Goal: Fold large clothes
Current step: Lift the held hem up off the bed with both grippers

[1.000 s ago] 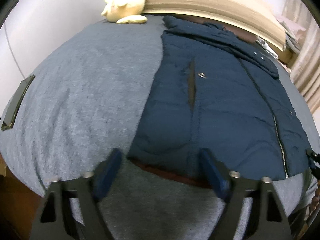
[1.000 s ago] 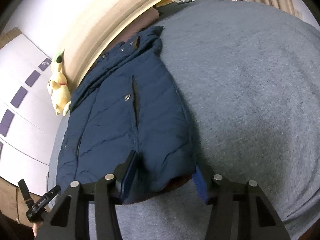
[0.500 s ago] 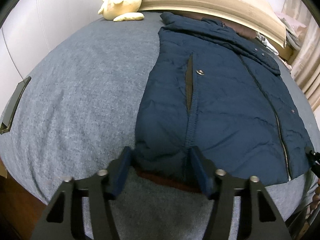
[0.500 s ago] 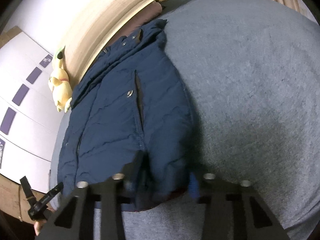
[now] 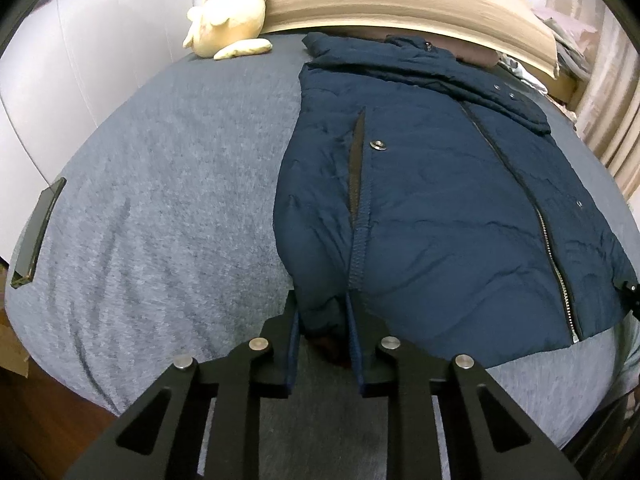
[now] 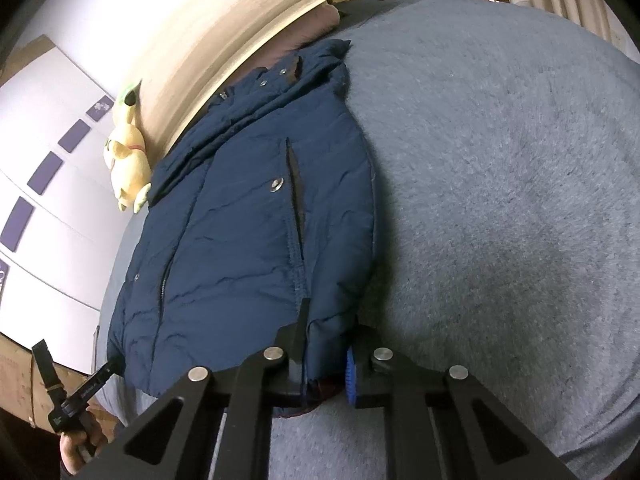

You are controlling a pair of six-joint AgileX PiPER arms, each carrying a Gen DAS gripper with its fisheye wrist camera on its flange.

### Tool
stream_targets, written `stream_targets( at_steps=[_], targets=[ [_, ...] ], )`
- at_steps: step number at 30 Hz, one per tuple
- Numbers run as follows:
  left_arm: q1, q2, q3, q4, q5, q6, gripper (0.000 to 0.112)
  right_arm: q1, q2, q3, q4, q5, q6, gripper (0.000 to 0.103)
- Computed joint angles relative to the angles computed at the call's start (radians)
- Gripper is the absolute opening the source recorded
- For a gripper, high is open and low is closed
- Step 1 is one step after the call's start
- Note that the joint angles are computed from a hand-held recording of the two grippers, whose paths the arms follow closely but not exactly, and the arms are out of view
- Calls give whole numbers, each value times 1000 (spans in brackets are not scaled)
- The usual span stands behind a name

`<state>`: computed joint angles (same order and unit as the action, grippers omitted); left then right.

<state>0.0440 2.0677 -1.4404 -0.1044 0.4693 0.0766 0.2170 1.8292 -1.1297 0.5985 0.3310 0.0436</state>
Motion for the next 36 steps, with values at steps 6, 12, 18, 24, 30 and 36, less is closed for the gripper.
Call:
stream_targets(
  at_steps=[6,12,18,24,30,36],
  targets=[
    [-1,-70,99,-3,-37,11,21,3,-24,28,25,-5,-31,13],
    [9,-143,190,-50,-61,60,20,-7,-54,66,99,-3,-113,13],
    [23,-252,318,-103,-83,126,20,-15,-113,138,178,5,-205,13],
    [32,-264,344,-136,-80,145,20,-28,-128,160,232,27,-259,14],
    [43,-230,306,-157,-61,132,28,-51,-81,118,248,39,-243,24],
    [47,-162,230,-148,-65,113,46,-63,-22,88,414,40,-393,34]
  ],
)
